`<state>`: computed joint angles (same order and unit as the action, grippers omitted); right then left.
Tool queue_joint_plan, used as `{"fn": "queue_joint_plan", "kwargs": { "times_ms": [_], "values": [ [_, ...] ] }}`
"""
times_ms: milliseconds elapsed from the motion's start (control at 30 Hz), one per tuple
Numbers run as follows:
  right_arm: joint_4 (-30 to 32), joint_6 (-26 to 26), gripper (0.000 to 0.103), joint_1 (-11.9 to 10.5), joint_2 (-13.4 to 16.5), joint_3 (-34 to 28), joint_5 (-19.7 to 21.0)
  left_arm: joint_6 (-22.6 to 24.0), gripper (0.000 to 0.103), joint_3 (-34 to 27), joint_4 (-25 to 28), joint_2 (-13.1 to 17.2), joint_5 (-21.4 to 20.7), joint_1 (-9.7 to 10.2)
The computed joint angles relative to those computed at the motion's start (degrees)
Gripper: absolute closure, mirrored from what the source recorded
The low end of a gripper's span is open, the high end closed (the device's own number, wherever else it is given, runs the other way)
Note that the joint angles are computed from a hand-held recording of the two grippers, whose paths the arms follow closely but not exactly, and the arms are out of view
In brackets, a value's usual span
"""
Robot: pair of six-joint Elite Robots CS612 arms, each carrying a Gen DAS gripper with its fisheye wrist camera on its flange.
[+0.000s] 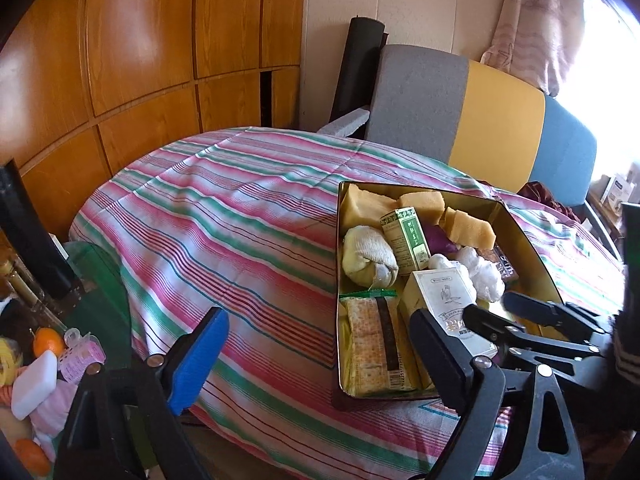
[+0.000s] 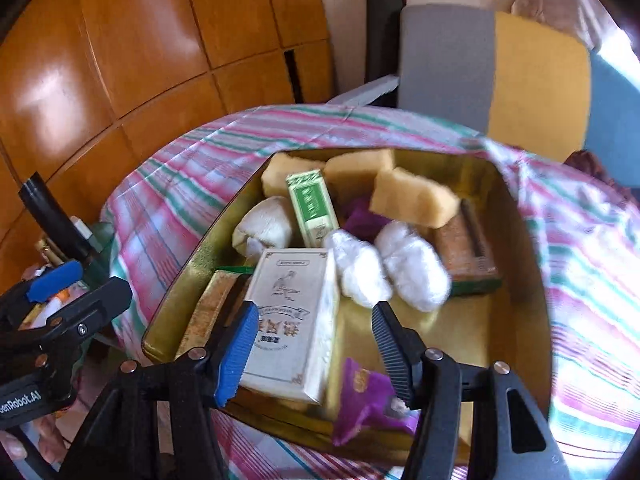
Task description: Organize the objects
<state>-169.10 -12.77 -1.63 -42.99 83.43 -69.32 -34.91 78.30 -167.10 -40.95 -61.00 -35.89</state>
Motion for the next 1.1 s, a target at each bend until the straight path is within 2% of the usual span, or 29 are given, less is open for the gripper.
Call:
{"fn": "queue_joint_plan", "kwargs": {
  "times_ms": [200, 300, 500, 567, 700, 900, 1100],
  "values": [
    [-9.0, 1.9, 0.043, 0.6, -2.4, 4.8, -9.1, 0.1, 0.006, 0.2, -1.1, -0.1, 1.0, -0.59],
    [-12.1, 4.4, 0.042, 0.3, -3.1, 6.2, -12.1, 1.1, 0.000, 0.3, -2.2, 0.0, 0.9, -0.99],
    [-15.8, 8.9, 0.037, -0.4, -4.5, 8.7, -16.0, 3.1, 0.000, 0.5, -4.2, 0.1, -0.3, -1.85],
    [-16.0, 9.4, 0.037, -0.7, -4.7, 9.1, -16.1, 4.3, 0.000, 0.4, -4.6, 0.2, -0.8, -2.16],
    [-16.1, 9.2, 0.037, -0.9, -4.9, 9.7, -16.1, 5.3, 0.000, 0.1, -3.9, 0.3, 1.0, -3.02],
    [-15.3, 8.9, 0.037, -0.8, -4.8, 10.0, -15.9, 3.8, 0.000, 0.5, -3.1, 0.1, 2.3, -3.29],
    [-15.9, 7.9, 0.037, -0.4, -4.8, 9.8, -15.8, 2.7, 0.000, 1.4, -4.8, -0.3, 2.6, -3.17]
  ]
}}
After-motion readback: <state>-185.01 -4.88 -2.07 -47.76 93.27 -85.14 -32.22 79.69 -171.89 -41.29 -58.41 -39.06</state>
